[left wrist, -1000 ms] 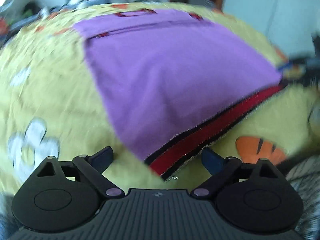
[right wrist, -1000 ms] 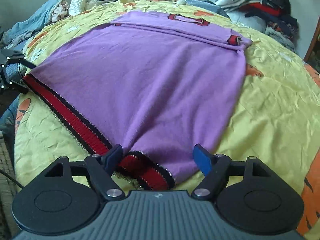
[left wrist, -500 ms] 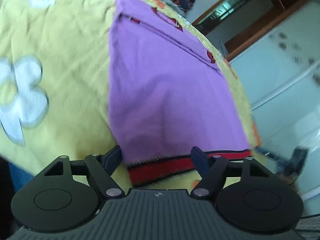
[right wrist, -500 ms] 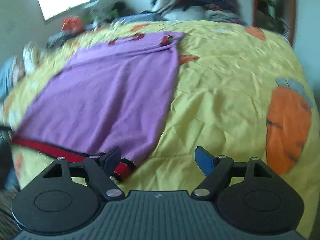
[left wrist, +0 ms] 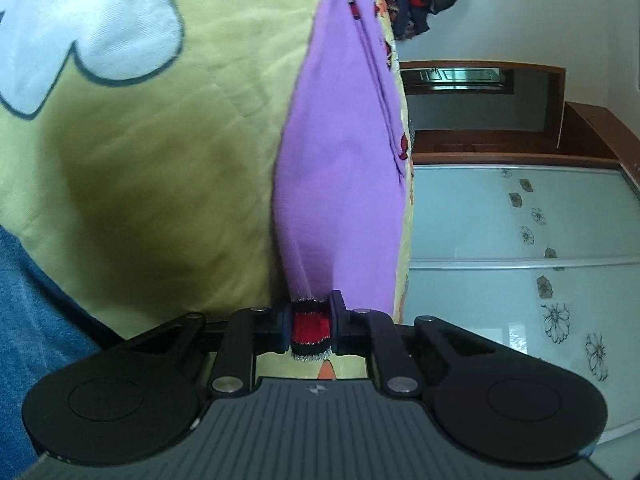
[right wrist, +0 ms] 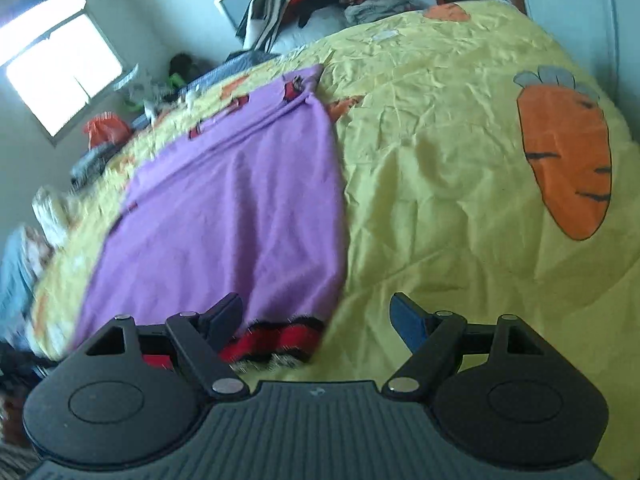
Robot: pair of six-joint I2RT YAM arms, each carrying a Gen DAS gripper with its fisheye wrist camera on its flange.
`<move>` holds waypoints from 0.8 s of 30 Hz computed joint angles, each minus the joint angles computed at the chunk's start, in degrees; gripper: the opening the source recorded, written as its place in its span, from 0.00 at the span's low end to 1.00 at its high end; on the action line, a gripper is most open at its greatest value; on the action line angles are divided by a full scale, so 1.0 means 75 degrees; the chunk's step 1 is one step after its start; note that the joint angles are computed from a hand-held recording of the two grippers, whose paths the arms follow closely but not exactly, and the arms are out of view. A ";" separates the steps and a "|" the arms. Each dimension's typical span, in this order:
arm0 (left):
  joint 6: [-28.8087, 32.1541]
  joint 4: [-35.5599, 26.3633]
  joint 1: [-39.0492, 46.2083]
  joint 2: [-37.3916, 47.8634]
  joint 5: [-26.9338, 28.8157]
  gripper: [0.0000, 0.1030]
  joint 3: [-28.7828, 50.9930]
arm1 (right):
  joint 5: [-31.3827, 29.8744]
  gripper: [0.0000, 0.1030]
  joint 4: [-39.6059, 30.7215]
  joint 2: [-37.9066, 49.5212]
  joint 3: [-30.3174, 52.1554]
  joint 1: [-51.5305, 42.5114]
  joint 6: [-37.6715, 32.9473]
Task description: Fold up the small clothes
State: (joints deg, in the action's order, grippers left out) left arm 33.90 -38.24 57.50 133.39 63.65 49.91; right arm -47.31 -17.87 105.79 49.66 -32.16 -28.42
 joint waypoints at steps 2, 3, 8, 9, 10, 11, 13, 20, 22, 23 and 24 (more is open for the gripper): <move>-0.0004 0.0111 0.0082 -0.0003 0.0017 0.11 -0.0101 | 0.0119 0.79 -0.0008 -0.0005 0.0055 0.0069 0.0209; 0.0080 0.0155 0.0133 0.0000 0.0032 0.10 -0.0164 | 0.0038 0.79 -0.0166 0.0084 0.0165 0.0068 0.0146; 0.0049 0.0293 0.0240 0.0036 0.0184 0.08 -0.0375 | 0.0134 0.52 -0.0969 0.0668 0.0706 0.0187 -0.0133; 0.0026 0.0316 0.0244 -0.0015 0.0168 0.08 -0.0413 | 0.0169 0.43 -0.0944 0.0738 0.0687 0.0203 -0.0129; -0.0145 0.0508 0.0216 -0.0081 0.0147 0.08 -0.0494 | 0.0065 0.38 -0.0895 0.0768 0.0644 0.0173 -0.0177; -0.0368 0.0656 0.0169 -0.0112 0.0199 0.09 -0.0553 | -0.0005 0.34 -0.0922 0.0844 0.0668 0.0165 -0.0188; -0.0794 0.1009 0.0079 -0.0258 0.0206 0.08 -0.0694 | 0.0071 0.11 -0.0679 0.0844 0.0532 0.0252 -0.0206; -0.0359 0.1170 0.0502 -0.1133 0.0007 0.03 -0.1267 | -0.0250 0.03 0.0069 0.0088 -0.0215 0.0103 -0.0525; 0.0031 0.0855 0.0779 -0.1356 0.0211 0.02 -0.1364 | -0.0754 0.03 -0.0065 -0.0099 -0.0201 -0.0134 -0.0639; 0.0356 0.0619 0.0929 -0.1443 0.0298 0.02 -0.1392 | -0.0971 0.03 -0.0138 -0.0156 -0.0171 -0.0234 -0.0676; 0.0576 0.0456 0.1097 -0.1547 0.0319 0.02 -0.1428 | -0.1069 0.03 -0.0094 -0.0255 -0.0178 -0.0301 -0.0662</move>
State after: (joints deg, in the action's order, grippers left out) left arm 38.22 -34.83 65.73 121.79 66.05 39.20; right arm -55.32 -18.57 103.88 48.33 -34.42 -33.39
